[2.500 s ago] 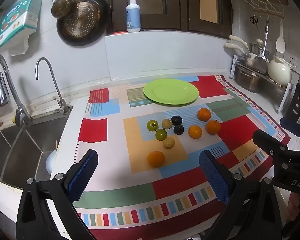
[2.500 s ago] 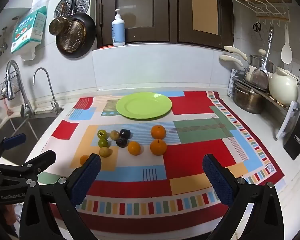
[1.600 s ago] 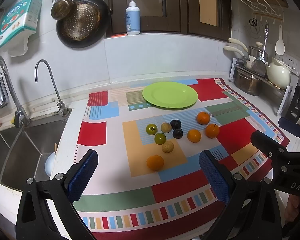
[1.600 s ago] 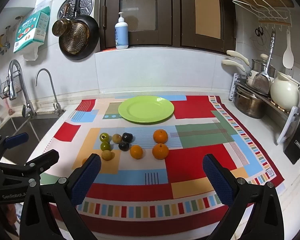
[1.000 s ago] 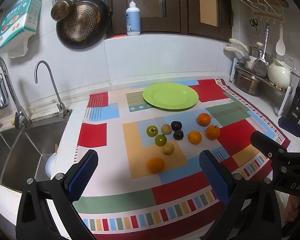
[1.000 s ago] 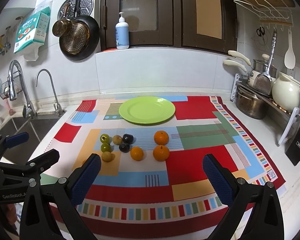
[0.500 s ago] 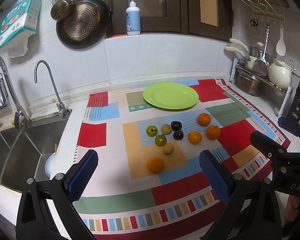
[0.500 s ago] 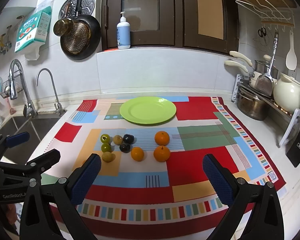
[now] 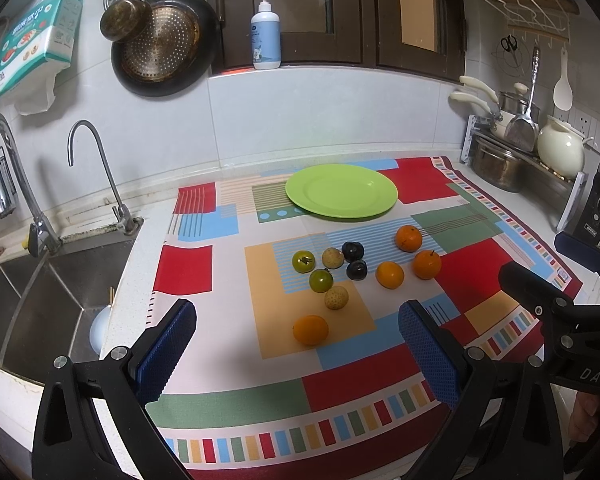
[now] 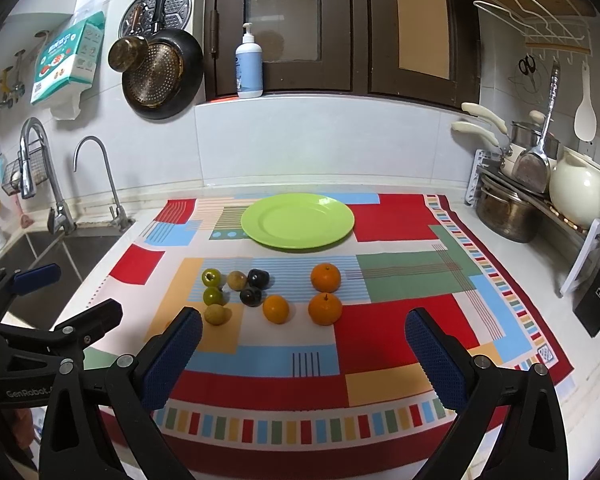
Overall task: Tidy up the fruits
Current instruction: 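Grasp a small orange with the left tool while the right tool grasps a brown fruit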
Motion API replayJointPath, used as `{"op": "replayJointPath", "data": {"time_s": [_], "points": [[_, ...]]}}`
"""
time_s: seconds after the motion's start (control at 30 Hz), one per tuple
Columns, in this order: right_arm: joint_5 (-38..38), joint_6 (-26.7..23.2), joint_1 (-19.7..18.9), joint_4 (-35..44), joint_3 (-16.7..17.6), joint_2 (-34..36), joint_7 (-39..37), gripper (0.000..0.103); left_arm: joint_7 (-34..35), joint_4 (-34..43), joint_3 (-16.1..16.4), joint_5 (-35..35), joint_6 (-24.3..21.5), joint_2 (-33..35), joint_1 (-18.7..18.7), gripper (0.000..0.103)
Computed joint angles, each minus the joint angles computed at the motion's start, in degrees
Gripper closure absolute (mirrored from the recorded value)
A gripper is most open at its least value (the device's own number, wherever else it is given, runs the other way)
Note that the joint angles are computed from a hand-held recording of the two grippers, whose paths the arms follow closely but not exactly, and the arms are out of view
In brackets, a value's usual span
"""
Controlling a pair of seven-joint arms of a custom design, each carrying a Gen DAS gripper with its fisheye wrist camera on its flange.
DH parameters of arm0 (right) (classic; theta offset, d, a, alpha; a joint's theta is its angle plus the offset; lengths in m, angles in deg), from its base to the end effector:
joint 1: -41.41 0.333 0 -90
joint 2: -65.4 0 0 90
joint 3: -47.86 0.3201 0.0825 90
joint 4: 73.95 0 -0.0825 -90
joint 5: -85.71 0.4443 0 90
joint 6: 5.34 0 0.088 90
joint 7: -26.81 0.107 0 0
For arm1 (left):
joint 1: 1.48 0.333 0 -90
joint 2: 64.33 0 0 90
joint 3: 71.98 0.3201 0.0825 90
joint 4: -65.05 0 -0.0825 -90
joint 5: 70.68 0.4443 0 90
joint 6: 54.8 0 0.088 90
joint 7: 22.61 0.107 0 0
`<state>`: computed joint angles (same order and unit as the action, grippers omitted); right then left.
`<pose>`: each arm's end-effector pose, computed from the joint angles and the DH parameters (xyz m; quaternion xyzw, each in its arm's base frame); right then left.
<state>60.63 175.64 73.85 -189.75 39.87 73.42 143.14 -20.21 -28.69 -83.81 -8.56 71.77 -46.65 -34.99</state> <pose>0.5964 0.3169 0.4687 -0.7370 0.4776 -0.2587 0.4022 0.5506 -0.4931 0.4662 -0.6923 0.5698 -0.2687 0.3520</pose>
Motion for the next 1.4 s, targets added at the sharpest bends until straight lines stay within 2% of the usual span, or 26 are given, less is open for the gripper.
{"op": "replayJointPath", "data": {"time_s": [0.23, 0.43, 0.57, 0.63, 0.73, 0.83, 0.9, 1.0, 1.2, 1.4], "points": [[3.4, 0.0, -1.0, 0.6, 1.6, 0.7, -3.4, 0.001, 0.1, -0.1, 0.1, -0.1, 0.4, 0.1, 0.2, 0.000], [11.1, 0.0, -3.9, 0.8, 5.5, 1.6, -11.7, 0.001, 0.2, 0.4, 0.3, -0.4, 0.9, 1.1, 0.2, 0.002], [18.6, 0.2, -7.8, 1.4, 10.5, 2.8, -20.4, 0.001, 1.1, 0.6, 0.6, -0.4, 0.7, 1.7, 0.0, 0.011], [20.6, 0.3, -8.2, 2.0, 11.2, 3.5, -23.4, 0.003, 1.6, 0.6, 0.7, -0.6, 1.1, 2.0, 0.1, 0.014], [25.8, -0.6, -12.3, 3.9, 16.4, 5.3, -30.8, 0.007, 2.4, 0.5, 1.0, -0.6, 1.9, 2.5, 0.2, 0.018], [30.2, -2.7, -15.4, 6.3, 20.5, 7.4, -37.3, 0.012, 3.5, 0.2, 1.2, -1.0, 3.6, 2.8, 0.7, 0.023], [33.9, -4.7, -18.4, 8.2, 24.4, 9.1, -43.1, 0.017, 4.2, -0.2, 1.4, -1.0, 5.5, 3.1, 1.1, 0.026], [37.2, -7.2, -19.9, 10.9, 26.9, 11.4, -49.8, 0.022, 5.7, -0.3, 1.8, -1.0, 7.3, 3.6, 1.5, 0.032], [41.1, -12.4, -18.9, 16.4, 27.2, 15.7, -59.1, 0.034, 9.2, -0.1, 2.3, -2.9, 10.9, 5.2, 2.4, 0.038], [43.8, -19.8, -15.1, 23.4, 23.9, 20.7, -63.2, 0.044, 12.5, 0.4, 3.0, -6.3, 13.8, 6.9, 3.4, 0.046]]}}
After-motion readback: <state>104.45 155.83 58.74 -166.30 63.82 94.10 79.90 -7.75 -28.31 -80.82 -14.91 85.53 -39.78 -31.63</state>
